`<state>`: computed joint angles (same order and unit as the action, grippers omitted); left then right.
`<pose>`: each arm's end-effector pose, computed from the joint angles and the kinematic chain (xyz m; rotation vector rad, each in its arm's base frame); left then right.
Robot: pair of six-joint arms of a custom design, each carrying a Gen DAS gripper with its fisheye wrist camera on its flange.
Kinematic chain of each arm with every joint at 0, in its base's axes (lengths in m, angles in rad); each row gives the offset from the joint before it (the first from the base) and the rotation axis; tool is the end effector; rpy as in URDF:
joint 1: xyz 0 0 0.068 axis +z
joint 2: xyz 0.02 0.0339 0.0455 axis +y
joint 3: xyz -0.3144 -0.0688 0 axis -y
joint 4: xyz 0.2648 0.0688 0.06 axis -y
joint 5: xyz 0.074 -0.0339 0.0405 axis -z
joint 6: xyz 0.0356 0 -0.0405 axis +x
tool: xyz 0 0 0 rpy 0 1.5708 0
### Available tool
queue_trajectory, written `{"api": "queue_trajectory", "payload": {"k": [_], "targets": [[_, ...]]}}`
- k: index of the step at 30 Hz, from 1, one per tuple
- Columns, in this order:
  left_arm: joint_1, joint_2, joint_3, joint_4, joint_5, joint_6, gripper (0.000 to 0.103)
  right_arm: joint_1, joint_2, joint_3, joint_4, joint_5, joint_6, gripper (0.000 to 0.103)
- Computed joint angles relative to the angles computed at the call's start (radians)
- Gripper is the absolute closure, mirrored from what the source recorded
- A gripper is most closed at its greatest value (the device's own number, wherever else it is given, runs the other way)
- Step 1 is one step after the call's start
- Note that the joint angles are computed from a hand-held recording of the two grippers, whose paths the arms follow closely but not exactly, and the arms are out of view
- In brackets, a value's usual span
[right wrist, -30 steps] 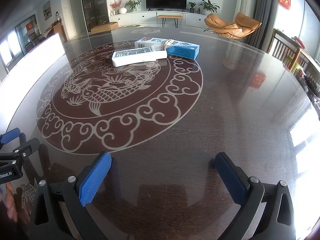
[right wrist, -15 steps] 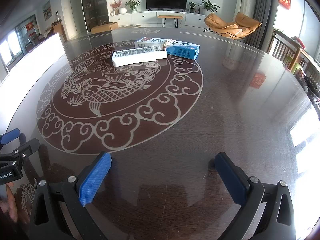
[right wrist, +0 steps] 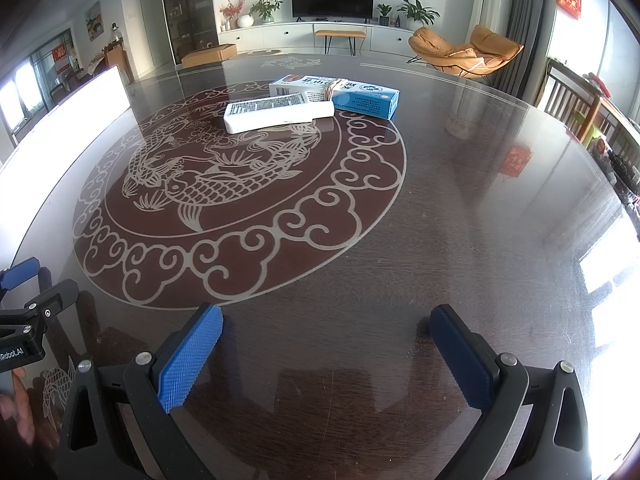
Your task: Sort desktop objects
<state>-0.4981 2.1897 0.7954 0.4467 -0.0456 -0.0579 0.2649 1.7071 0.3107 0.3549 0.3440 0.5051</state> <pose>0.3275 -0.1763 0.0305 0.5332 2.4683 -0.1678 0.2174 0.0465 0.0818 0.4202 2.4907 -0.1494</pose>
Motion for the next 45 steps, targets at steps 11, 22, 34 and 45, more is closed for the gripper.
{"api": "queue_trajectory", "payload": {"k": [11,22,34,45], "targets": [[0.003,-0.003,0.001,-0.003,0.008,0.010,0.000,-0.004,-0.001,-0.001,0.002,-0.002,-0.003,0.000],[0.028,-0.004,0.003,-0.009,0.022,0.028,0.000,0.000,0.002,0.000,0.002,0.000,-0.001,0.000],[0.046,-0.001,0.004,-0.006,0.026,0.030,0.000,-0.026,0.026,0.007,0.038,-0.033,-0.054,0.000],[0.045,-0.001,0.002,-0.002,0.024,0.028,0.000,-0.415,0.164,0.495,-0.115,-0.173,-0.289,0.000]]}}
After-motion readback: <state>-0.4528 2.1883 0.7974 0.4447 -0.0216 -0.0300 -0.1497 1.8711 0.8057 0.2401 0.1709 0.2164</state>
